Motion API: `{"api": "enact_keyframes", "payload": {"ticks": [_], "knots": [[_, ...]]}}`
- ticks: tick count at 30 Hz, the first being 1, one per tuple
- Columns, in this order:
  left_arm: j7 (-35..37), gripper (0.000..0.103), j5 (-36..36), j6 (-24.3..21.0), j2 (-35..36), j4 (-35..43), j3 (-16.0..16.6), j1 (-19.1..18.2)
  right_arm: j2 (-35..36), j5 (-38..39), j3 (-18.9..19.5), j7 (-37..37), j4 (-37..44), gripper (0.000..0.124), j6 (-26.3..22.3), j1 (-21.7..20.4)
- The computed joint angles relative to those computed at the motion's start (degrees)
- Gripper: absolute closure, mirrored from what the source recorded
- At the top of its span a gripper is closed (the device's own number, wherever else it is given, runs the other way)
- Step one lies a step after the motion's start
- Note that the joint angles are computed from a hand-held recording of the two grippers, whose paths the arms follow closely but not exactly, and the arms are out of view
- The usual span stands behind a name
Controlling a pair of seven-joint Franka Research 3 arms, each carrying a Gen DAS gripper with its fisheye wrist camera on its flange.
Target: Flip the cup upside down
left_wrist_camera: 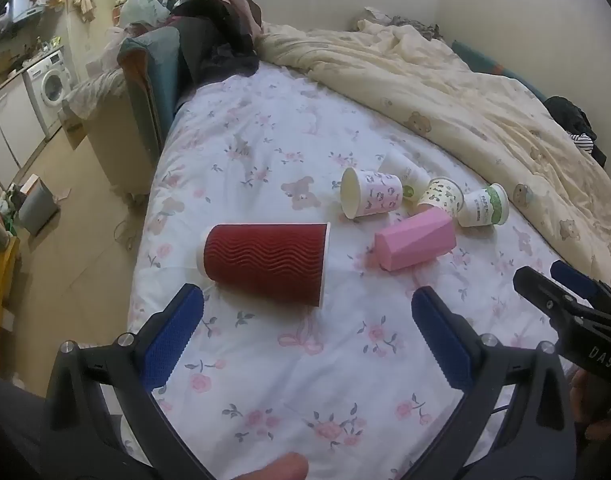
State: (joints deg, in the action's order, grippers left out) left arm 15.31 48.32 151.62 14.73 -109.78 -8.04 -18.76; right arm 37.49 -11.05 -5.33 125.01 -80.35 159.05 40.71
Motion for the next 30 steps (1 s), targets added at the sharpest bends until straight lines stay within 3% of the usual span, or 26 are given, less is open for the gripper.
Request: {"api": "enact_keyframes", "payload": {"ticks": [30], "knots": [[-0.43, 0.0, -0.18, 0.29, -0.53, -0.65, -0.02, 0.32, 0.11, 0.25, 0.04, -0.27, 0.17, 0.033, 0.04, 0.13]]}}
